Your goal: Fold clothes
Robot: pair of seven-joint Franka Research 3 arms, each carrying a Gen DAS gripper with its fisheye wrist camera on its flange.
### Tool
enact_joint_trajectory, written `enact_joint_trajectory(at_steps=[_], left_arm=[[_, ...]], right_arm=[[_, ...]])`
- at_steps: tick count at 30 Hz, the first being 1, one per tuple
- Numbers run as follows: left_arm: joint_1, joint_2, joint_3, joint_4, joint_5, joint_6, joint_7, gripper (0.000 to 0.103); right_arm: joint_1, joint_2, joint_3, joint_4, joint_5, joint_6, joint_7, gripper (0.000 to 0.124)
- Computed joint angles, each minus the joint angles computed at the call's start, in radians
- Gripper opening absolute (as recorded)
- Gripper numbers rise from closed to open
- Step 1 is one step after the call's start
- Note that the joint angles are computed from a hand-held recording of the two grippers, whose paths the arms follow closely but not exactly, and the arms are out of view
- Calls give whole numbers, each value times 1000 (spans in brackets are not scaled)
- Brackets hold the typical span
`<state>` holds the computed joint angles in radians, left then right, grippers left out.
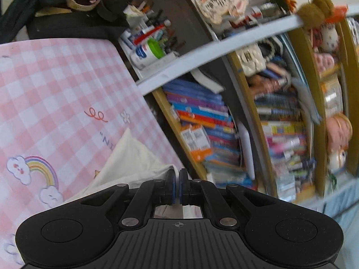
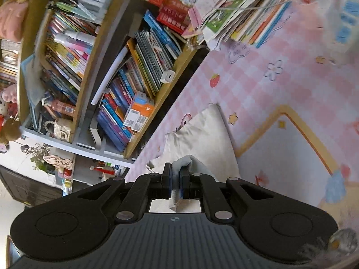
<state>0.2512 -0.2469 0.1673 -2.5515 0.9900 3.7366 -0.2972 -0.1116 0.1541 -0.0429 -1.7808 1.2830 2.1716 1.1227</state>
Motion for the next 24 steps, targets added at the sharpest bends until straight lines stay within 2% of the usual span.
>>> enact_joint_trajectory(at_steps=[2, 3, 6, 10, 14, 16, 21, 24], left_arm=[[11, -8, -52, -37, -159, 6, 93, 1], [6, -8, -60, -36, -195, -9, 115, 1], [-38, 6, -32, 7, -193, -78, 96, 1], [-69, 93, 0, 111, -127, -80, 46, 1], [-45, 229, 9, 295, 112, -91, -188, 1], [-18, 287, -12, 371, 194, -101, -270, 1], [64, 443, -80, 602, 514, -132, -629, 1], [38, 530, -55, 731, 678, -126, -817, 1]], right_arm=[[-7, 66, 6, 74, 14, -28, 8, 6], [-12, 91, 13, 104, 22, -34, 11, 6], [-32, 165, 41, 195, 42, -48, 25, 6], [-41, 239, 78, 287, 29, -13, 61, 6], [-39, 295, 108, 343, 2, 43, 156, 6], [-31, 326, 118, 381, -39, 68, 202, 6], [-5, 411, 139, 477, -169, 122, 304, 6], [10, 467, 149, 538, -245, 149, 376, 6]])
